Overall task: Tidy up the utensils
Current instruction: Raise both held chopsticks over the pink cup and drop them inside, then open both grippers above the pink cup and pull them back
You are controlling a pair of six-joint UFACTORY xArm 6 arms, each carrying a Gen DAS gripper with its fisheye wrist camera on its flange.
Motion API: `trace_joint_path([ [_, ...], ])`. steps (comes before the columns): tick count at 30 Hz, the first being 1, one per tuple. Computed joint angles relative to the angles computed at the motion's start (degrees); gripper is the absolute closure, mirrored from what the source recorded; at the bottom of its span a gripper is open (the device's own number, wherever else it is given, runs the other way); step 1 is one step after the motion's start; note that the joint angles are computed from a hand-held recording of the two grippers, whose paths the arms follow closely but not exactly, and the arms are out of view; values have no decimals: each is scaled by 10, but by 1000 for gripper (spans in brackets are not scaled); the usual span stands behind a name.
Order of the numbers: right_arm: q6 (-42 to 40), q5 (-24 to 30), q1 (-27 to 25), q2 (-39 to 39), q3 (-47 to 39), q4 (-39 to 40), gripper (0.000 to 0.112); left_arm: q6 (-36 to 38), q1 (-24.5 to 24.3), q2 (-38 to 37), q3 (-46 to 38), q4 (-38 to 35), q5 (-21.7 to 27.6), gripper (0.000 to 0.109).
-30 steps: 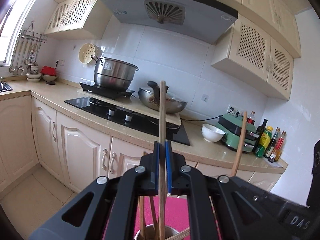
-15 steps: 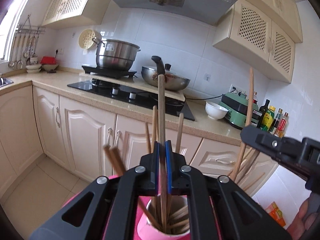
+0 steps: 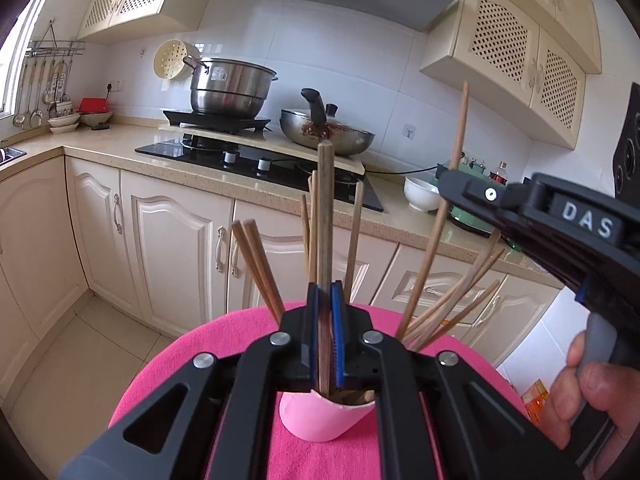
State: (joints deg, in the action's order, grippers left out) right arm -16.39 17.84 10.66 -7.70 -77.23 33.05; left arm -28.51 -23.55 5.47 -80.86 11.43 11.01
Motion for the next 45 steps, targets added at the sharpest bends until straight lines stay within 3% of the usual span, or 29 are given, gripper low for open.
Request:
trace_joint_path([
  [11, 31, -32, 10, 0, 28, -70, 106, 34, -7, -14, 17, -40, 9, 102],
  [19, 40, -2, 11, -32, 62, -91, 106, 67, -10, -6, -5, -100, 52, 101],
  [21, 61, 3, 11, -41, 73, -112, 106, 66, -10, -6, -6, -103, 63, 95],
  [22, 74, 5, 11, -46, 79, -125, 106, 61, -9, -8, -4, -98, 64, 84],
  [29, 114, 18, 12, -73, 118, -158, 106, 29, -6, -33, 17, -54, 74, 73],
  [45, 182, 60, 16, -87, 146, -224, 105, -41, 12, -93, 43, 41, 143, 70],
])
